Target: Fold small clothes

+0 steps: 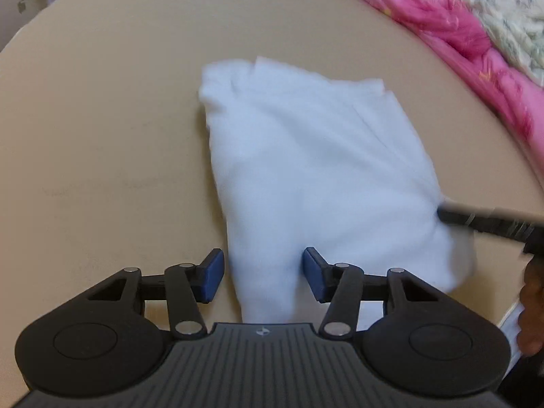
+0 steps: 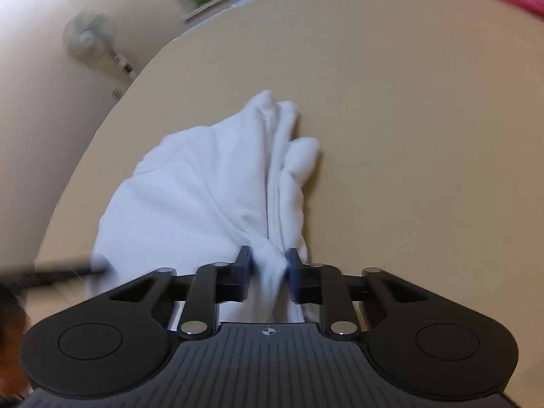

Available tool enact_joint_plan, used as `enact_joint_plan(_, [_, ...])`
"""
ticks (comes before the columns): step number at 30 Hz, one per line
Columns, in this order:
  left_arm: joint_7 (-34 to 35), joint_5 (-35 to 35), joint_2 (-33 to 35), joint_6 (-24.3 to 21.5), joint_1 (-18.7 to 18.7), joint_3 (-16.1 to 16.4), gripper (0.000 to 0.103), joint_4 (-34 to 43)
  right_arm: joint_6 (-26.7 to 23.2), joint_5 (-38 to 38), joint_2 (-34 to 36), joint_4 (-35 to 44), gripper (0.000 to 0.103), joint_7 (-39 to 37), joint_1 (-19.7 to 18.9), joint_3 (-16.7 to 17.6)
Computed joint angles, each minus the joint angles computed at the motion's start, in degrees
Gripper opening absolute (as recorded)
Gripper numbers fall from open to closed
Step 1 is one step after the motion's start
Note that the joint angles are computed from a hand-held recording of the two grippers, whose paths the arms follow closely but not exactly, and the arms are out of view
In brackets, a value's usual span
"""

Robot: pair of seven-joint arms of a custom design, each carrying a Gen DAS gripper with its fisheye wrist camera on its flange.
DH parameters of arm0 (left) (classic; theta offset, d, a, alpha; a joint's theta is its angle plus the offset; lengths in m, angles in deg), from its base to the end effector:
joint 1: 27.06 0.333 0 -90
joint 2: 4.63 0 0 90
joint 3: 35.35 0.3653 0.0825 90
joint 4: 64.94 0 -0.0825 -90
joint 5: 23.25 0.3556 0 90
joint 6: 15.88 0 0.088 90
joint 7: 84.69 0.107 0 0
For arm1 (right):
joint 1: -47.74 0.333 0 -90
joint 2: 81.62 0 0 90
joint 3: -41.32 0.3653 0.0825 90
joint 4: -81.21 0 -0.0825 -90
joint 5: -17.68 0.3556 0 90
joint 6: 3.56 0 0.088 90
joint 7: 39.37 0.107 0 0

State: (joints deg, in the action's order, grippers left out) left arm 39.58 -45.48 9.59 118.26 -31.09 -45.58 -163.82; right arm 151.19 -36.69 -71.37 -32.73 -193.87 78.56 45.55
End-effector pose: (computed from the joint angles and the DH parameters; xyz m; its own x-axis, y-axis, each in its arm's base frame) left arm 0.6310 -0.1536 0.5385 -0.5992 -0.7864 0.1505 -0.7434 0.4766 -0.4693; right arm 0.4842 0.3700 0.4877 -0.4077 -0.7815 -0.4722 -0.5955 0.6196 -0.5114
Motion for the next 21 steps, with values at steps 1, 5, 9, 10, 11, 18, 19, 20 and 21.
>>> enact_joint_plan(1, [1.6,-1.5,-0.9,-0.2,0.7,-0.3,0.055,-0.4,-0.3,-1.3,-0.4,0.0,0.012,1.5,0.5,-0.2])
enact_joint_plan(5, [4.0,-0.6,-3.5,1.7,0.2,0.2,0.056,-4.1,-2.6,-6.1,-3.4,-1.9,0.012,9.1,1.0,0.5])
enact_joint_plan(9, [2.1,4.5,-5.6,2.2,-0.6,1.0,0.055,-7.3,-1.1,1.1,-3.1,-3.5,0.014,8.4,-0.5,1.7])
enact_joint_plan(10, [3.6,2.2,-7.2,4.2,-0.7,1.2,0.055,-9.0,-3.3,-0.2,-3.4,-2.7,0.016,8.0,0.2,2.0])
enact_joint_plan(11, [5.6,-0.8,-8.8,6.3,1.3,-0.4,0.055,-11.0,-5.7,-2.7,-3.8,-1.8,0.018,8.1,1.0,2.3])
enact_joint_plan(18, [-0.8,8.0,-16.4,15.4,-1.1,1.8,0.068,-21.8,-14.0,16.4,-2.7,-0.4,0.040,-13.7,1.8,4.2])
enact_joint_plan(19, [2.3,4.4,-18.9,18.5,-1.2,2.1,0.077,-24.5,-15.3,15.1,-3.8,-0.4,0.039,-11.2,1.9,4.8])
enact_joint_plan(20, [5.0,1.9,-21.8,22.0,-1.6,2.4,0.084,-27.5,-18.7,13.4,-4.4,0.4,0.039,-10.2,2.9,5.1])
enact_joint_plan(21, [6.7,0.8,-24.0,25.0,-1.9,2.8,0.093,-30.3,-24.4,10.6,-4.9,1.9,0.040,-9.6,4.4,5.9])
